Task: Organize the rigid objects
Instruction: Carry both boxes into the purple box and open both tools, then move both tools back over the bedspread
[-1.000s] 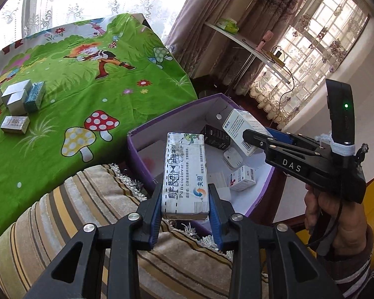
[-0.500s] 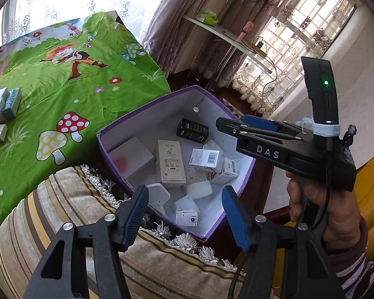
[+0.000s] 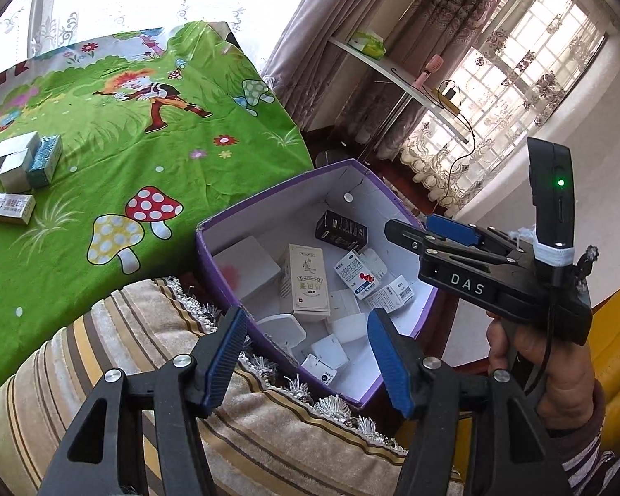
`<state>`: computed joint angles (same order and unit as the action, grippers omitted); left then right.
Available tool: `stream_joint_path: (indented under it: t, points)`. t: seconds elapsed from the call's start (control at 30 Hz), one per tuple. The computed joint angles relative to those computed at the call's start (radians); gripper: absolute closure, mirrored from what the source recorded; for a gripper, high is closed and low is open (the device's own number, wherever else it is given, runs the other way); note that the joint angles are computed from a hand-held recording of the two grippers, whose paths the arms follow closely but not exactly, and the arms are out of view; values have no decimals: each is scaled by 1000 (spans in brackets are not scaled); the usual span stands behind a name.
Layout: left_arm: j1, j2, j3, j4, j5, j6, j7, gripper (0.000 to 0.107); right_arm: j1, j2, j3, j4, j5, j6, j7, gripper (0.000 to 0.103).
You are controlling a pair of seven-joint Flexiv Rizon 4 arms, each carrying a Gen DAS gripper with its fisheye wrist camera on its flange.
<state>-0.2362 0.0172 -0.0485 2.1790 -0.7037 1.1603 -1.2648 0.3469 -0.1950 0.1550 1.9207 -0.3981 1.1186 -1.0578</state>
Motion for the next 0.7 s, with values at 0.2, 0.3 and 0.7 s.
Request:
stream_joint_path:
  t: [0.2, 0.3, 0.7]
  points:
    - [14, 4, 12, 3, -5, 4, -2, 45, 8, -6, 0, -9, -10, -9, 1, 35]
    - [22, 5, 17, 6, -11, 6, 2, 45, 12, -10, 0, -15, -15, -12, -1, 35]
    - [63, 18, 44, 15, -20, 0, -1, 45, 29, -36, 9, -50, -2, -32, -24, 31]
